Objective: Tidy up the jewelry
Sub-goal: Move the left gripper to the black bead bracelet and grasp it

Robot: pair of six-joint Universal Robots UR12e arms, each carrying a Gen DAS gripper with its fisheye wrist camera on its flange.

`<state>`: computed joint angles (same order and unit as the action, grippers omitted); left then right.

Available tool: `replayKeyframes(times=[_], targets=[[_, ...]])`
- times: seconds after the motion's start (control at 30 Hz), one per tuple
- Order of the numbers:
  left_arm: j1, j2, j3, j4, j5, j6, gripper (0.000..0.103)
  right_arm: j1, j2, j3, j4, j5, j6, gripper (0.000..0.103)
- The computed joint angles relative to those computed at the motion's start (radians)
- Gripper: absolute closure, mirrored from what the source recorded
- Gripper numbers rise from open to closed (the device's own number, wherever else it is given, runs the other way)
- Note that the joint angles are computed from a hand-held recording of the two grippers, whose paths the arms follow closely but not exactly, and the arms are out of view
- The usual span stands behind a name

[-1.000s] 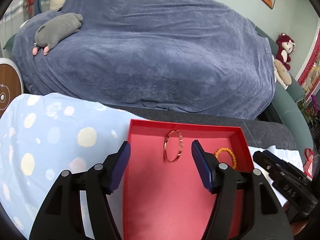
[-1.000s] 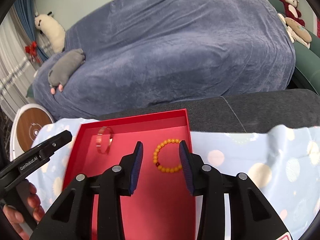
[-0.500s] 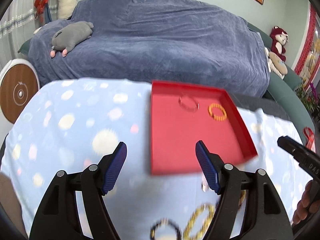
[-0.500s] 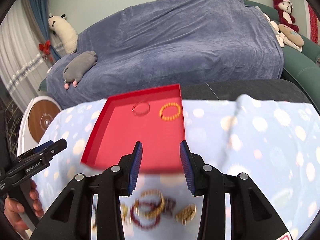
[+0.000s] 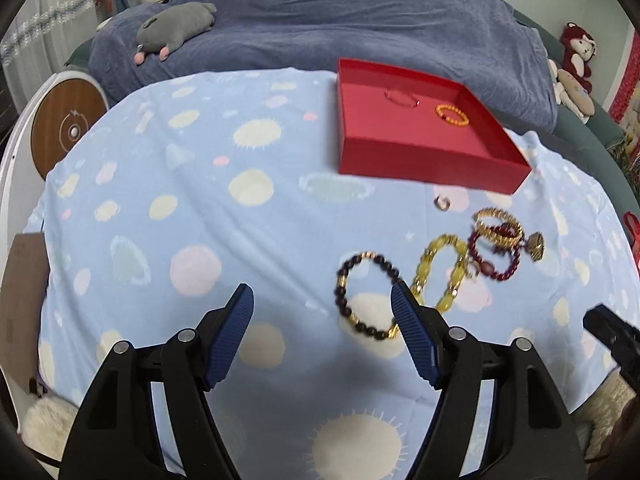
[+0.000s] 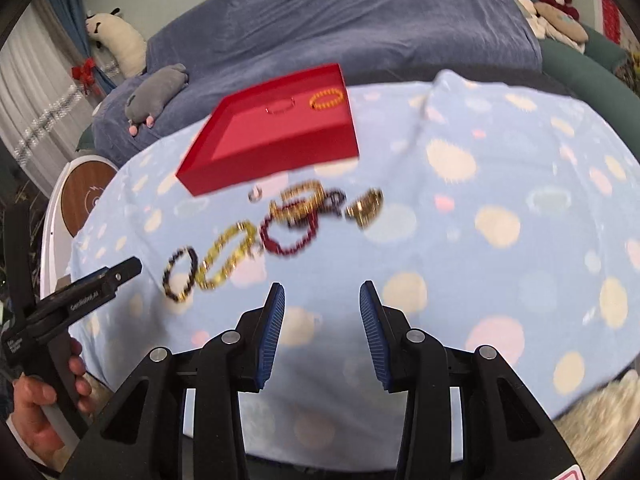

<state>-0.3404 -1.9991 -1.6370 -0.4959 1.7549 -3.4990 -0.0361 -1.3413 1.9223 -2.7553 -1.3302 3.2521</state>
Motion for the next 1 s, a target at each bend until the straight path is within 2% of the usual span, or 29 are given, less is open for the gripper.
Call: replayKeyframes(times=[0.17, 0.33, 0.43, 0.47, 0.53, 0.6, 0.67, 1.0], targets=[[-0.011, -0.024, 0.004, -0.015, 0.033, -0.002, 0.036, 0.002, -0.010, 0.031, 0.005, -0.010, 0.008, 0.064], [-0.006, -0.044, 0.021, -0.026, 0.006, -0.022, 0.045, 0.010, -0.008, 0.032, -0.005, -0.021, -0.006, 0.064], [-0.003, -0.054, 0.031, -0.040, -0.006, -0.025, 0.060, 0.012, -0.005, 0.032, 0.003, -0.018, -0.010, 0.064], [0.000, -0.056, 0.034, -0.051, -0.016, -0.028, 0.069, 0.012, -0.005, 0.031, 0.007, -0.018, -0.010, 0.064], [0.000, -0.056, 0.028, -0.041, -0.009, -0.036, 0.075, 0.014, -0.004, 0.031, 0.009, -0.017, -0.009, 0.064], [0.000, -0.055, 0.026, -0.036, -0.007, -0.034, 0.088, 0.016, -0.002, 0.028, 0.012, -0.020, -0.009, 0.064], [0.001, -0.052, 0.020, -0.028, -0.009, -0.034, 0.093, 0.017, 0.005, 0.019, 0.015, -0.020, -0.009, 0.064], [0.001, -0.050, 0.015, -0.019, -0.018, -0.046, 0.095, 0.033, 0.090, -0.101, 0.001, -0.059, 0.001, 0.064]])
